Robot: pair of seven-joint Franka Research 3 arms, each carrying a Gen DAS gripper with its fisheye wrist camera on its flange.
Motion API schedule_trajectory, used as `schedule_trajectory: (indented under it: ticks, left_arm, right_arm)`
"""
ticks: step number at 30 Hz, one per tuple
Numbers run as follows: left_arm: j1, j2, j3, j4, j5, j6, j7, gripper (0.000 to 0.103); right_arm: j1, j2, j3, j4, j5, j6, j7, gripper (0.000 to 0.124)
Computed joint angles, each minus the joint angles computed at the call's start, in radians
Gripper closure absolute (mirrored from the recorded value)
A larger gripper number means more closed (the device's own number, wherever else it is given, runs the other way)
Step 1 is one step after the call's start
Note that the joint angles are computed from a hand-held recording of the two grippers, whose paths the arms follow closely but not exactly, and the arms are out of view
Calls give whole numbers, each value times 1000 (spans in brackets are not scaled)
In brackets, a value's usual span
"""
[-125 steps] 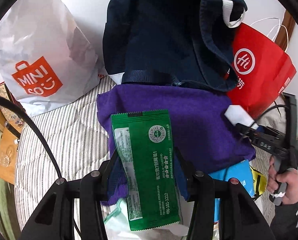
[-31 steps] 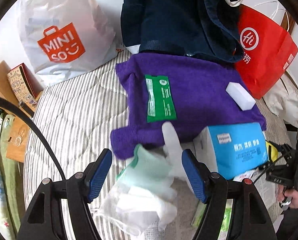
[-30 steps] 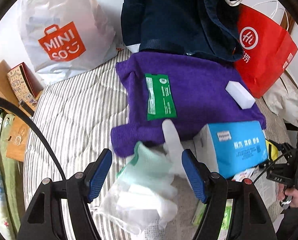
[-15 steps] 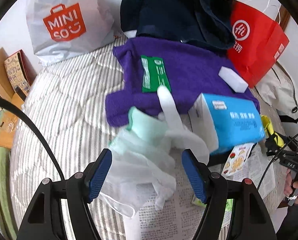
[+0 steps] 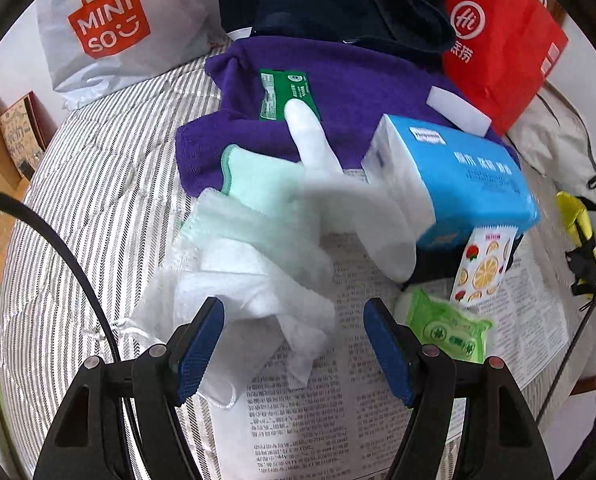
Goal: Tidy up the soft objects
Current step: 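Grasp a white wipe sheet with the left tool while the right tool lifts the pouch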
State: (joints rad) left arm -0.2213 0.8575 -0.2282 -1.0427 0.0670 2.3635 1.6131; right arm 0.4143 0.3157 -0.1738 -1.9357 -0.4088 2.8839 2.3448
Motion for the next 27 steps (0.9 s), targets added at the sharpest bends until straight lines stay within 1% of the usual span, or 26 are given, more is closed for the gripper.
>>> schedule_trajectory:
  ticks: [1,2,3,4,5,7,9,11,14,17,24,27]
  left_arm:
    - [2,-12,0,-24,2,17,1,32]
    - [7,-22,-5,-46,-2,31,7,36]
    - [14,-29,-14,-60,-8,39,19,44]
    - [19,-32,-20,-68,-13,44,27,48]
    - [24,-32,-25,-71,-19,42,38,55]
    - [26,-31,-30,-73,-25,37,52,58]
    - [25,-38,-30,-88,-24,49,68,71]
    - [29,-39,-36,-92,-32,51,83,77]
    - [36,-35,-49,-86,-52,49,107,79]
    - [26,-10,-40,-47,-53,24,110,79]
    - [8,13,-23,-10,-41,25,85,78]
    - [17,8,-31,-17,-51,30,88,80]
  right_arm:
    - [4,-4,-3,-4,-4,3,7,43]
    - [9,-9,-8,-10,-11,7,18,43]
    - [13,-13,-13,-17,-20,12,30,43]
    - [13,-16,-13,-23,-22,17,36,43]
    - [9,-17,-9,-25,-18,20,36,43]
    - [9,-15,-9,-25,-19,16,41,43]
    - [3,-11,-3,-27,-10,17,40,43]
    - [-4,-9,5,-31,9,22,32,43]
    - [-3,-8,6,-34,23,20,25,43]
    - [0,-10,4,-38,25,22,19,43]
    - [-9,-9,15,-40,55,16,-4,43]
    - [-4,-9,11,-41,56,12,-4,43]
